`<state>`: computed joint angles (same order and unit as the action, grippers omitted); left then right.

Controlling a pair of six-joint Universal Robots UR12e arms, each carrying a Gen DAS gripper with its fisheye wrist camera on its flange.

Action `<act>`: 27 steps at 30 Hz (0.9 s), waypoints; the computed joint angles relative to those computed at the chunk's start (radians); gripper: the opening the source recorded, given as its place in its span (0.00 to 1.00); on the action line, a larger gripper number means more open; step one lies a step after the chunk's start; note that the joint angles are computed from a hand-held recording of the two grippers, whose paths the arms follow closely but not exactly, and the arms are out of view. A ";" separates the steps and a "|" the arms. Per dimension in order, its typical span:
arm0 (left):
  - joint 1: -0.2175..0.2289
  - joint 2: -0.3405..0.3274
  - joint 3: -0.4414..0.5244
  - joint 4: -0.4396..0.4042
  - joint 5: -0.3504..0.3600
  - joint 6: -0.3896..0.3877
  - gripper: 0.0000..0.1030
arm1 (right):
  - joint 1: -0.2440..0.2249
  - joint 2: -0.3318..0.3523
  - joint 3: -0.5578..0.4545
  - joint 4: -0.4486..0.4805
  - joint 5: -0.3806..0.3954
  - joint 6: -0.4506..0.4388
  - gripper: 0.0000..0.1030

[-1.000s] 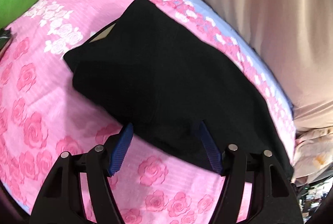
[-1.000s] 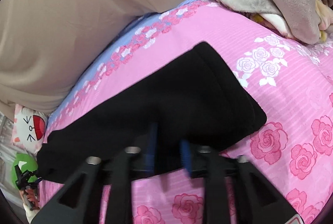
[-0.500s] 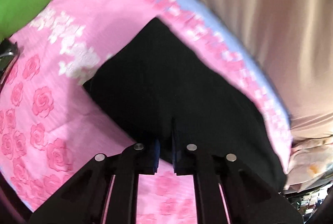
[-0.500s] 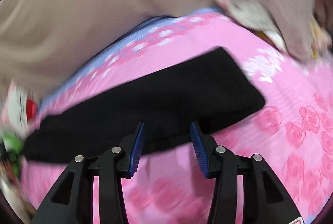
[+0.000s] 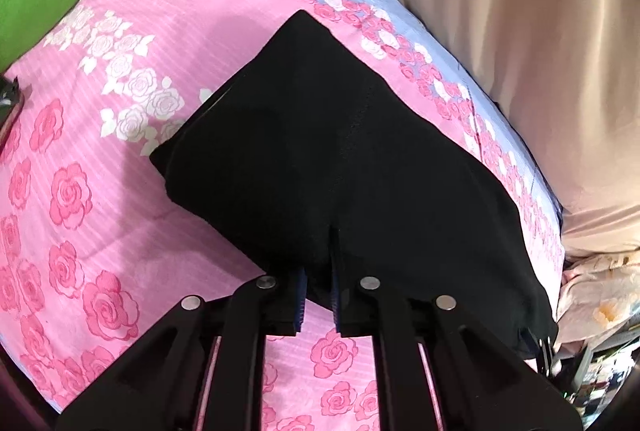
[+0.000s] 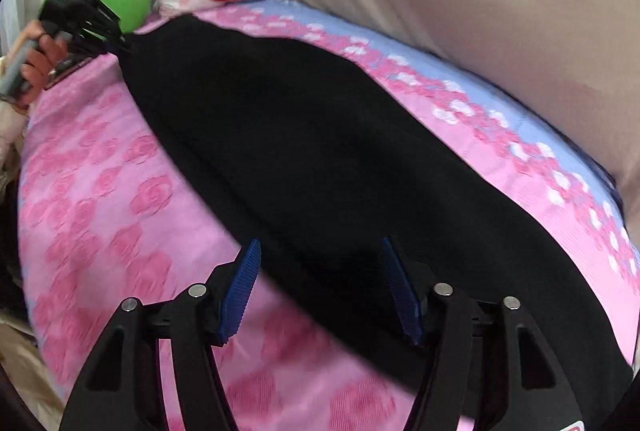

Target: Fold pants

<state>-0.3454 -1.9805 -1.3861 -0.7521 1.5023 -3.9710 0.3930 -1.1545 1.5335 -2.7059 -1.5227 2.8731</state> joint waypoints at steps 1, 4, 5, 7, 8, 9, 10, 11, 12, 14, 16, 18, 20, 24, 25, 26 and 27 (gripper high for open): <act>0.000 -0.001 0.002 0.000 -0.001 0.011 0.09 | -0.004 0.004 -0.008 0.016 0.021 0.010 0.34; 0.000 0.003 -0.001 0.002 -0.003 0.039 0.09 | -0.035 -0.001 -0.026 0.102 0.142 0.059 0.04; 0.001 0.008 -0.010 0.011 -0.005 0.039 0.09 | -0.037 -0.006 -0.023 0.108 0.160 0.056 0.04; -0.001 0.017 -0.025 0.016 -0.003 0.052 0.11 | -0.043 -0.042 0.019 0.111 0.211 0.034 0.04; -0.004 0.016 -0.024 0.002 0.010 0.058 0.11 | -0.045 -0.051 0.033 0.117 0.224 0.035 0.04; -0.008 0.010 -0.016 -0.032 0.026 0.069 0.12 | -0.043 -0.051 0.038 0.140 0.216 0.033 0.05; -0.010 0.003 -0.012 -0.053 0.030 0.072 0.12 | -0.042 -0.047 0.040 0.158 0.210 0.029 0.05; -0.011 0.000 -0.012 -0.055 0.031 0.067 0.12 | -0.046 -0.050 0.055 0.135 0.228 0.033 0.07; -0.013 0.001 -0.013 -0.050 0.041 0.067 0.12 | -0.049 -0.051 0.053 0.133 0.237 0.043 0.11; -0.019 0.010 -0.012 -0.042 0.063 0.066 0.14 | -0.058 -0.074 0.080 0.074 0.243 0.083 0.34; -0.031 0.028 -0.014 -0.042 0.120 0.065 0.17 | -0.074 -0.102 0.116 0.001 0.256 0.114 0.40; -0.042 0.048 -0.024 -0.028 0.165 0.052 0.19 | -0.094 -0.125 0.143 -0.050 0.257 0.173 0.40; -0.054 0.055 -0.018 -0.025 0.205 0.046 0.19 | -0.112 -0.129 0.146 -0.092 0.268 0.236 0.40; -0.098 0.020 0.059 -0.112 0.432 0.065 0.18 | -0.110 -0.038 -0.016 -0.024 0.320 0.240 0.42; -0.094 0.014 0.066 -0.120 0.426 0.067 0.18 | -0.109 -0.010 -0.060 0.000 0.346 0.242 0.42; -0.084 0.009 0.071 -0.121 0.386 0.067 0.18 | -0.106 0.043 -0.143 0.049 0.402 0.252 0.42; -0.072 0.005 0.069 -0.106 0.328 0.084 0.18 | -0.105 0.082 -0.203 0.083 0.434 0.261 0.42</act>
